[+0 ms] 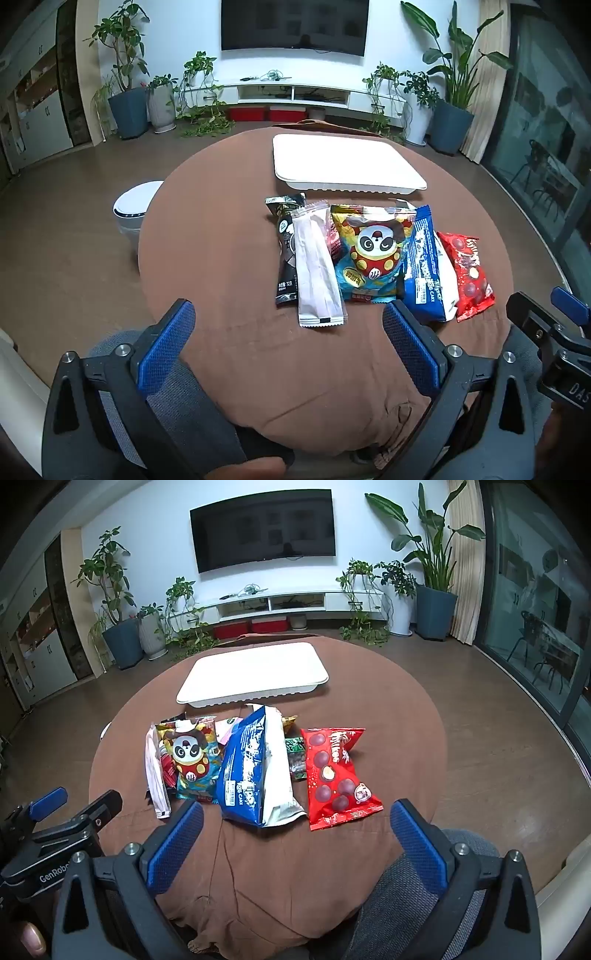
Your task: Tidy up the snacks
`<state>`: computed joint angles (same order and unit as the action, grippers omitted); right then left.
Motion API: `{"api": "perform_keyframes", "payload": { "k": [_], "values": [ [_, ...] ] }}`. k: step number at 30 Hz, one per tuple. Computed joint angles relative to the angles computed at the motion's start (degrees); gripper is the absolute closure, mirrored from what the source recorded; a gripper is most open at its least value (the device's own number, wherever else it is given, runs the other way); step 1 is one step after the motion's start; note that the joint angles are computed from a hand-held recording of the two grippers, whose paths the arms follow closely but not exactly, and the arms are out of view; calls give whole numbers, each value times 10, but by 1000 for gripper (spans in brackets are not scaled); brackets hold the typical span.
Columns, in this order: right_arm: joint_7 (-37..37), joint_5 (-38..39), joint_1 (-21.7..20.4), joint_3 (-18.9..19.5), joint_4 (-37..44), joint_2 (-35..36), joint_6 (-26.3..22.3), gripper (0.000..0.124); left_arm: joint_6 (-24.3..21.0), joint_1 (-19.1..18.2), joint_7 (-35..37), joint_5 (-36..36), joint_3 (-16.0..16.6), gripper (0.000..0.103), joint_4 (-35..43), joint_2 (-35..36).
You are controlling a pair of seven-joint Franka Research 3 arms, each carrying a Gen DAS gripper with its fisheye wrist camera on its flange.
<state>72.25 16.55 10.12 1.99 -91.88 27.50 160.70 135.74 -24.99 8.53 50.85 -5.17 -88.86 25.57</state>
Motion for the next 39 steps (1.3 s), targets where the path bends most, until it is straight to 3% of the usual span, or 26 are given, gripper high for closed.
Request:
{"api": "perform_keyframes", "payload": {
  "k": [39],
  "values": [
    [14, -18, 6, -7, -3, 4, -1, 21, 0, 1, 3, -3, 1, 0, -2, 4]
  ]
}}
